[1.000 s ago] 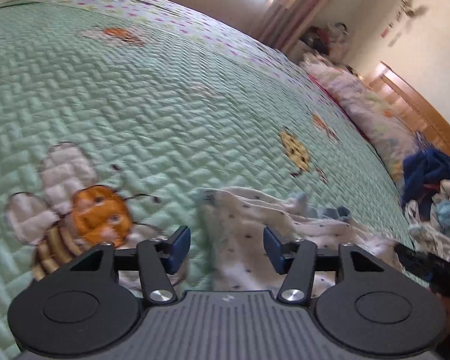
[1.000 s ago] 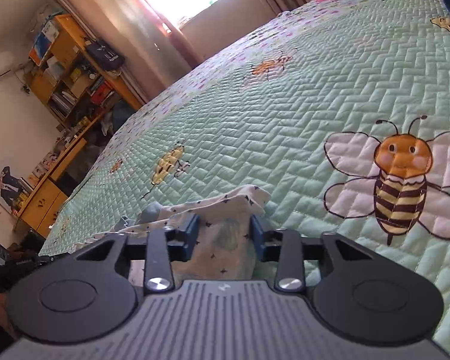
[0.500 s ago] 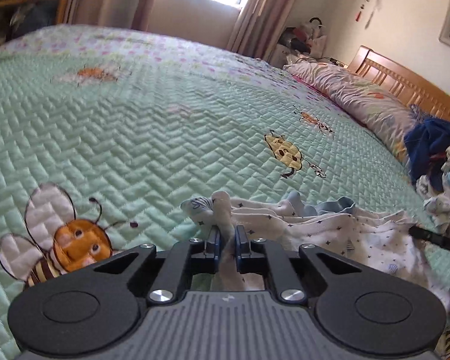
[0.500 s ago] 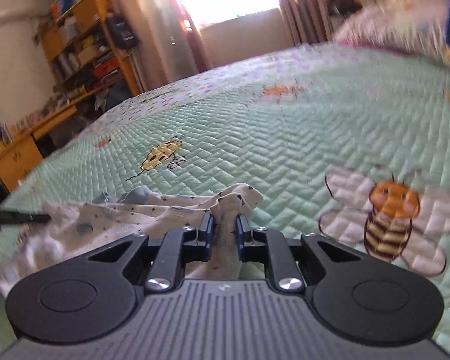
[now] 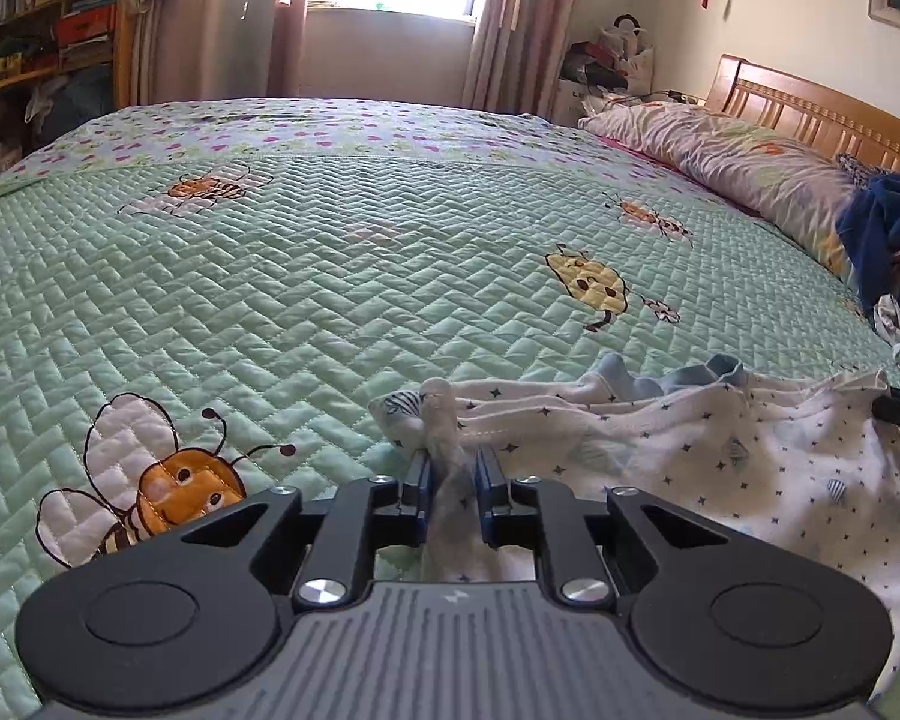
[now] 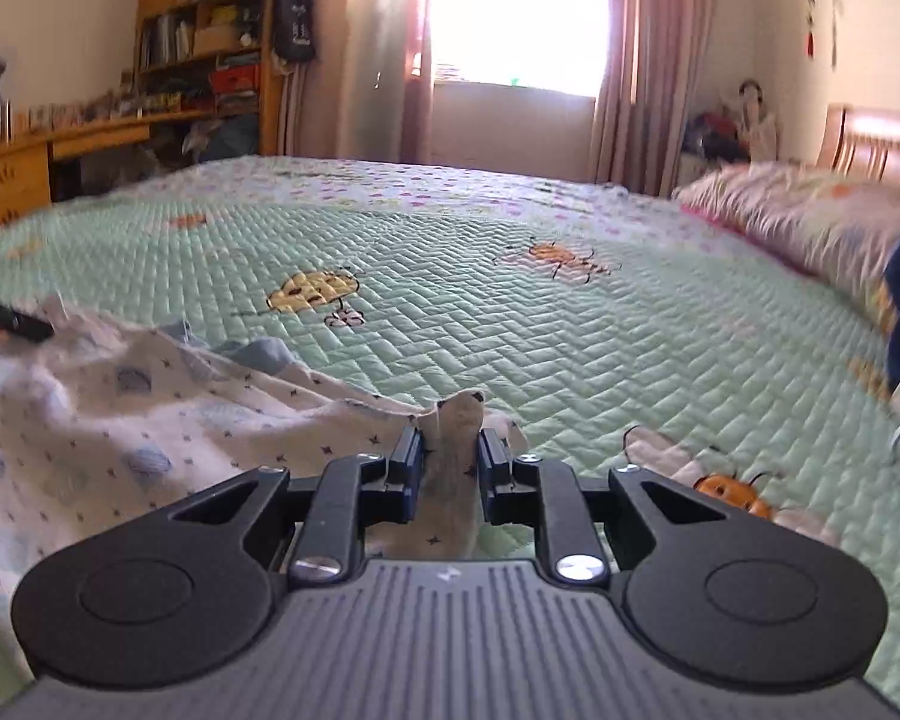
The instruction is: Fold clothes
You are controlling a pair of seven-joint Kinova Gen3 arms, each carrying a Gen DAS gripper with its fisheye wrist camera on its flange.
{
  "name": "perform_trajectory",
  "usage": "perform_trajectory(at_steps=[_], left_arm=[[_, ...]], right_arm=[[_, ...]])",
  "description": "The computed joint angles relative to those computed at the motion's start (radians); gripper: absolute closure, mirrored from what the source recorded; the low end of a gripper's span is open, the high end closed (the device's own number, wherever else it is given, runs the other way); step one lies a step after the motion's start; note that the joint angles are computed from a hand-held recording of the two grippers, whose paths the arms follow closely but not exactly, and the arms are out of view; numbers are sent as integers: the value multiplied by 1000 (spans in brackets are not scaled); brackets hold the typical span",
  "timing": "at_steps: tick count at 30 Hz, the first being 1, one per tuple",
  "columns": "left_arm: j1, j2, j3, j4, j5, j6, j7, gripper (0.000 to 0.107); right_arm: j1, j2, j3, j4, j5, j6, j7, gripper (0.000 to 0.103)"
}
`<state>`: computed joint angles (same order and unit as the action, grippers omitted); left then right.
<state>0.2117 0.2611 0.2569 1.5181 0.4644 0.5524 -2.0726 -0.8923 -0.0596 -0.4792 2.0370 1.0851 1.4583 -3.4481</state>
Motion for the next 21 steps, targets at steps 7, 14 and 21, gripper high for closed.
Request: perform_trajectory(at_steps=[7, 14, 21], left_arm=[[-47, 4, 30, 5, 80, 16, -82, 94], [-60, 10, 24, 10, 145, 19, -122, 100], [-61, -15, 24, 33, 173, -15, -131, 101]], right_arm=[[18, -34, 3, 21, 4, -53, -11, 90], [73, -84, -22, 51, -5, -125, -107, 96], [98, -108, -50, 57, 4, -119, -164, 97]])
